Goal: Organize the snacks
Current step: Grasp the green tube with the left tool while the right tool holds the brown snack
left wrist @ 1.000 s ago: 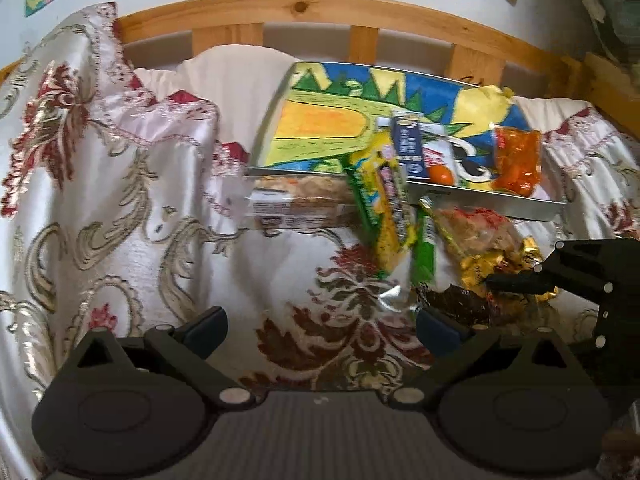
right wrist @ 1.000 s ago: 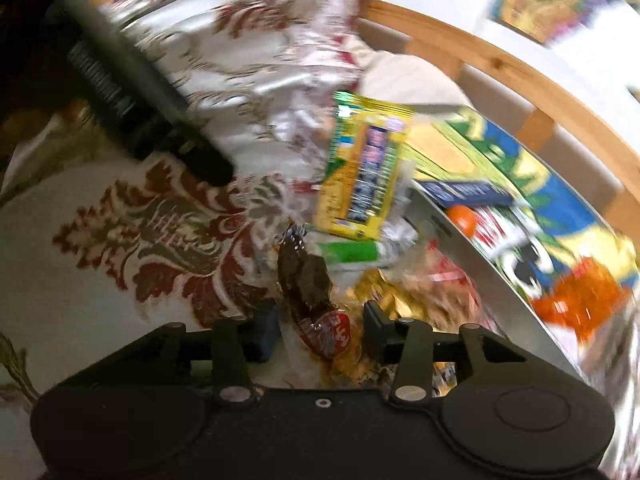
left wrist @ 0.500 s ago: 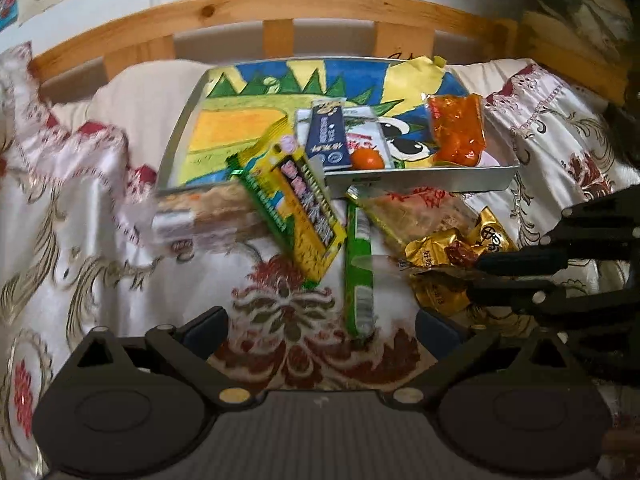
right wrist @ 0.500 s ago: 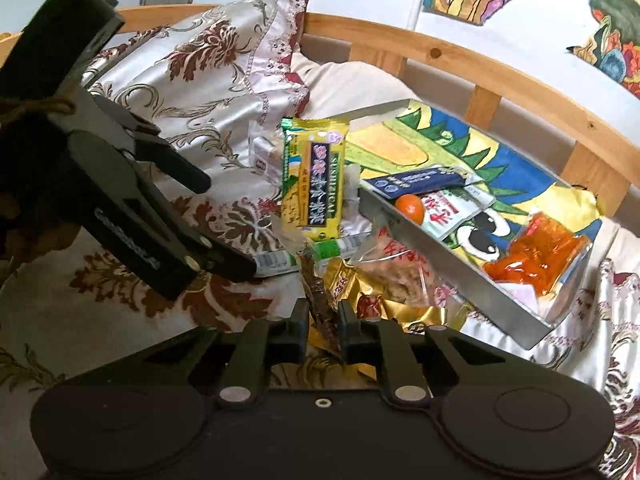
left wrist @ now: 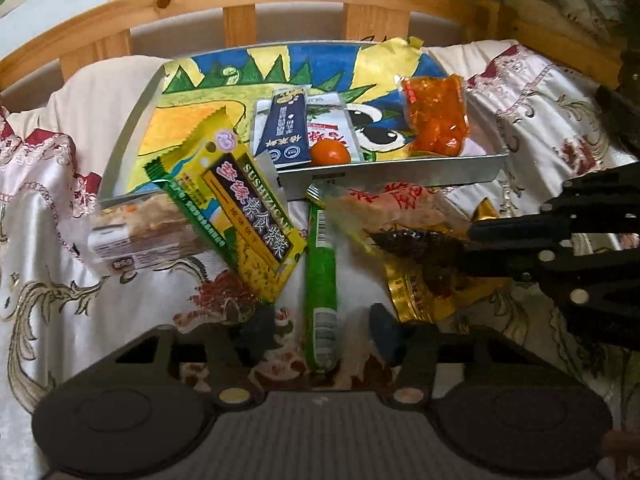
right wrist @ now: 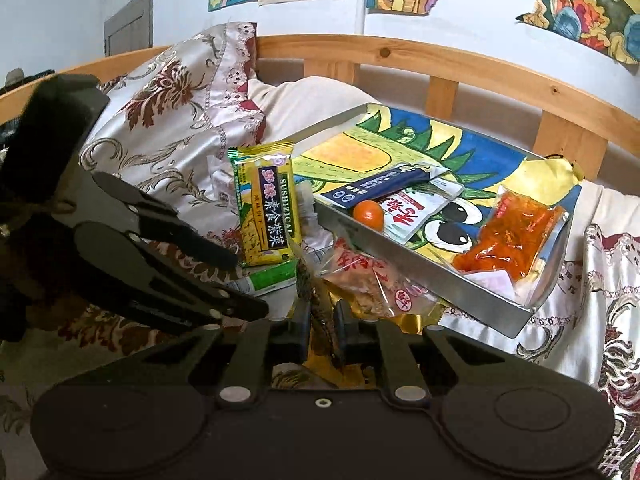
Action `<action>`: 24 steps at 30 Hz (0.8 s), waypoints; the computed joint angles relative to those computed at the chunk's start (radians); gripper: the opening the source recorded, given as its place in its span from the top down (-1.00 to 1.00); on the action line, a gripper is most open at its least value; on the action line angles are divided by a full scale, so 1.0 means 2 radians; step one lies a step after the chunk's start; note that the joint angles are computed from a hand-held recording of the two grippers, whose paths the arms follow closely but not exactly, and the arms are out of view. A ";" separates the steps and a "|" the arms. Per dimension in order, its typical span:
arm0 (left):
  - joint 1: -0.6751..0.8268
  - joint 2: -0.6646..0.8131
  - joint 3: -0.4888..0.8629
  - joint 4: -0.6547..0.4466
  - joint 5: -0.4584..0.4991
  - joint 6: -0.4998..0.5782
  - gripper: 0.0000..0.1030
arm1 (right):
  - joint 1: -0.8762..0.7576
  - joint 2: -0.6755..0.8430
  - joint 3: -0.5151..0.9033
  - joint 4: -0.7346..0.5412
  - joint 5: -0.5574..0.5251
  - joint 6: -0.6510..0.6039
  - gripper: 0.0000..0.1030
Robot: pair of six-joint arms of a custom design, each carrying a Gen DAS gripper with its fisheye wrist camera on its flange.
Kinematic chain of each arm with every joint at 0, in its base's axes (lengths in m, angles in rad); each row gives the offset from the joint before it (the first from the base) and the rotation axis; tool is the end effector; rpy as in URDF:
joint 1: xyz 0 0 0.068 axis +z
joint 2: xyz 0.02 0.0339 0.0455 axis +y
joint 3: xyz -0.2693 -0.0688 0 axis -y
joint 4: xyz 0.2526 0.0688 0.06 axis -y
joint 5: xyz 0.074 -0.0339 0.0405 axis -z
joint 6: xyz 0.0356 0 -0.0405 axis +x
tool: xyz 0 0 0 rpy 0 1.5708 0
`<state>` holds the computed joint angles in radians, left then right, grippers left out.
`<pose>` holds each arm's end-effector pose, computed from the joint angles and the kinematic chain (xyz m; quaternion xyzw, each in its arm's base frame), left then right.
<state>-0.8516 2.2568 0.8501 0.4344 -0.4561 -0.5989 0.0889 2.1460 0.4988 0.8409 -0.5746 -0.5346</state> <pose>0.2429 -0.2535 -0.0051 0.0512 0.9318 -0.0288 0.3582 0.2761 0.0440 0.0080 -0.3735 0.8145 0.1774 0.4070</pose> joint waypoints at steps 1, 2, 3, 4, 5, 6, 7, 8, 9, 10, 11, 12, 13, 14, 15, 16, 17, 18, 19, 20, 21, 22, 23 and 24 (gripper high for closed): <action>0.002 0.003 0.006 -0.004 0.002 -0.001 0.07 | 0.000 0.001 0.001 0.001 0.000 0.002 0.73; 0.007 0.006 0.010 -0.002 0.007 -0.002 0.11 | -0.001 0.002 0.002 0.001 -0.002 0.003 0.73; 0.009 0.009 0.014 -0.001 0.009 -0.003 0.14 | -0.002 0.003 0.004 0.000 -0.004 0.005 0.73; 0.012 0.011 0.018 -0.002 0.010 -0.003 0.17 | -0.002 0.004 0.005 0.001 -0.005 0.006 0.73; 0.013 0.013 0.023 -0.005 0.010 -0.002 0.20 | -0.002 0.005 0.004 0.004 -0.005 0.007 0.73; 0.014 0.015 0.029 -0.008 0.011 -0.001 0.22 | -0.002 0.007 0.005 0.007 -0.006 0.009 0.72; 0.016 0.018 0.035 -0.013 0.012 -0.001 0.24 | -0.003 0.008 0.005 0.007 -0.007 0.010 0.72; 0.017 0.020 0.041 -0.018 0.013 -0.001 0.30 | -0.004 0.009 0.006 0.008 -0.008 0.011 0.72; 0.018 0.022 0.047 -0.025 0.012 -0.001 0.35 | -0.005 0.010 0.008 0.007 -0.009 0.012 0.71; 0.019 0.023 0.051 -0.031 0.013 -0.001 0.50 | -0.006 0.011 0.009 0.008 -0.011 0.014 0.71; 0.019 0.021 0.052 -0.037 0.013 -0.003 0.65 | -0.007 0.012 0.010 0.006 -0.012 0.016 0.71; 0.021 0.017 0.051 -0.041 0.018 -0.005 0.65 | -0.007 0.012 0.011 0.004 -0.013 0.018 0.71; 0.023 0.012 0.047 -0.041 0.025 -0.009 0.66 | -0.007 0.010 0.012 0.001 -0.014 0.018 0.71; 0.024 0.008 0.043 -0.043 0.030 -0.017 0.66 | -0.007 0.009 0.011 0.000 -0.015 0.019 0.72; 0.026 0.000 0.036 -0.045 0.037 -0.031 0.67 | -0.006 0.006 0.010 -0.003 -0.016 0.019 0.75; 0.026 -0.005 0.030 -0.045 0.042 -0.042 0.67 | -0.005 0.004 0.008 -0.006 -0.017 0.016 0.79; 0.024 -0.012 0.022 -0.048 0.046 -0.056 0.67 | -0.004 0.001 0.005 -0.005 -0.017 0.014 0.80; 0.021 -0.020 0.017 -0.054 0.049 -0.068 0.67 | -0.001 -0.001 0.001 -0.002 -0.015 0.011 0.80; 0.018 -0.026 0.012 -0.060 0.051 -0.079 0.67 | 0.002 -0.004 -0.005 0.004 -0.011 0.008 0.81; 0.013 -0.034 0.007 -0.066 0.054 -0.089 0.67 | 0.004 -0.006 -0.009 0.008 -0.007 0.004 0.81; 0.008 -0.043 0.001 -0.074 0.056 -0.099 0.67 | 0.006 -0.008 -0.013 0.012 -0.003 0.001 0.81; 0.004 -0.050 -0.004 -0.080 0.058 -0.106 0.67 | 0.008 -0.010 -0.016 0.012 -0.001 0.000 0.81; -0.001 -0.060 -0.010 -0.089 0.061 -0.116 0.67 | 0.009 -0.014 -0.019 0.013 0.002 -0.001 0.81; -0.004 -0.068 -0.017 -0.095 0.064 -0.123 0.67 | 0.010 -0.018 -0.024 0.016 0.003 -0.001 0.81</action>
